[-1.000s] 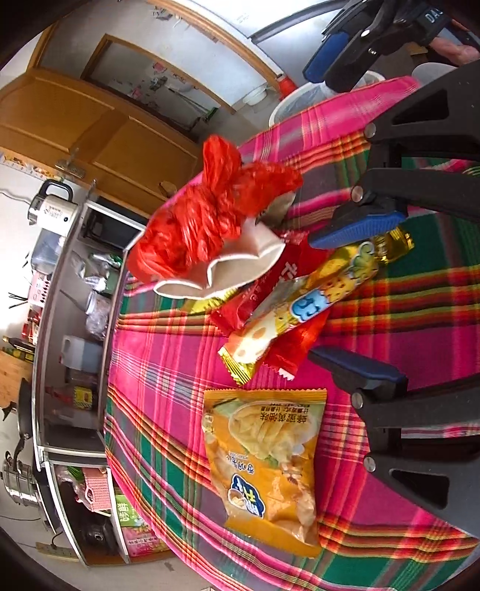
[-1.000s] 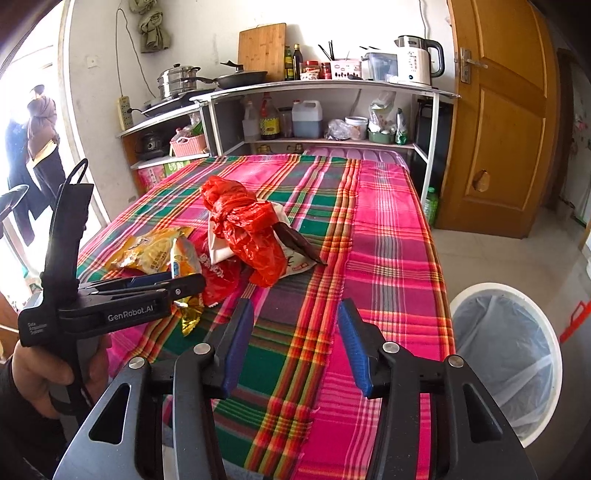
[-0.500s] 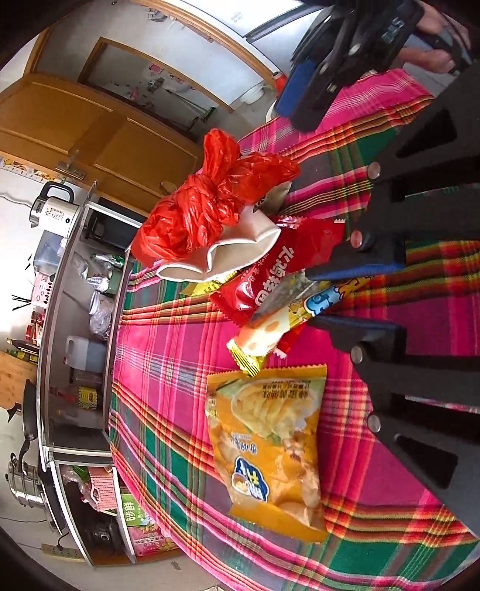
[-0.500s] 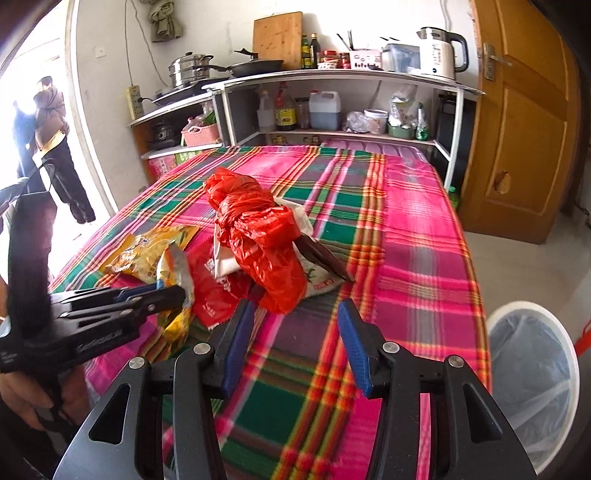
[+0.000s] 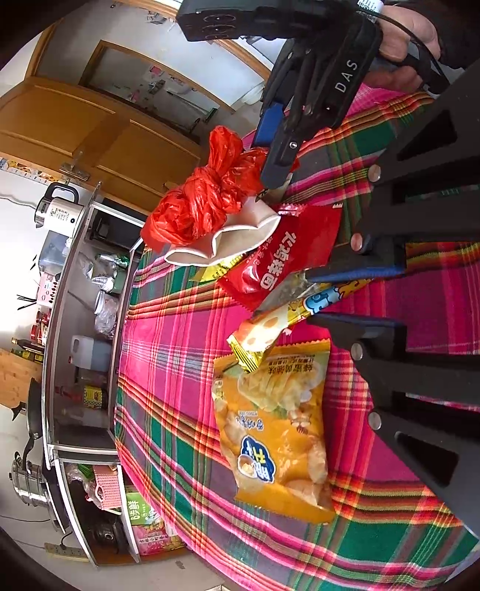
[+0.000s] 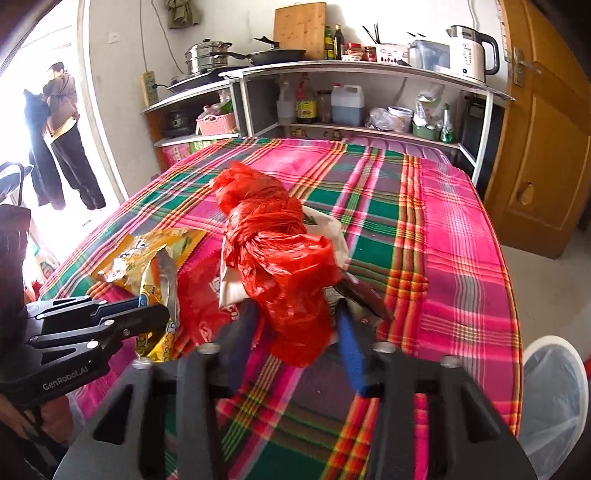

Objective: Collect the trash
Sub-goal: 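Grasp the red plastic bag with the right tool while the left tool grasps the yellow wrapper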

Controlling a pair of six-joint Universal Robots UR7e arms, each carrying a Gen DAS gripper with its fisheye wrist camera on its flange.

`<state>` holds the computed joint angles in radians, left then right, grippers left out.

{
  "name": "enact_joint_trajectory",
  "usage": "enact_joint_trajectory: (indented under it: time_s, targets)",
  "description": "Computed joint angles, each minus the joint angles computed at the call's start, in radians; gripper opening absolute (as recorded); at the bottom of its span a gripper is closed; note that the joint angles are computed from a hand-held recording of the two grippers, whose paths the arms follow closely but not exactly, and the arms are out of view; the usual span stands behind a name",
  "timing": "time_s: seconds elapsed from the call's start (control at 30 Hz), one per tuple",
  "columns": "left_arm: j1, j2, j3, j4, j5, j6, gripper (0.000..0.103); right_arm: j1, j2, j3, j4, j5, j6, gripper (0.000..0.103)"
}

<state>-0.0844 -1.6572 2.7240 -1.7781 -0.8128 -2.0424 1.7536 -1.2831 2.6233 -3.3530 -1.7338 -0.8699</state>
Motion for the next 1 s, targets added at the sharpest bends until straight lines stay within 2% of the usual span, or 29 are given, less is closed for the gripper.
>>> enact_joint_trajectory:
  time_s: [0.1, 0.27, 1.0]
  targets:
    - [-0.007, 0.017, -0.012, 0.021, -0.005, -0.012, 0.016, 0.001, -0.008, 0.006, 0.004, 0.001, 0.01, 0.025]
    - [-0.026, 0.034, -0.034, 0.073, -0.013, -0.037, 0.015, 0.0, -0.062, 0.03, 0.032, 0.017, 0.02, 0.022]
    - [-0.138, 0.08, -0.122, 0.24, -0.034, -0.134, 0.013, -0.025, -0.43, 0.127, 0.226, 0.113, 0.015, 0.022]
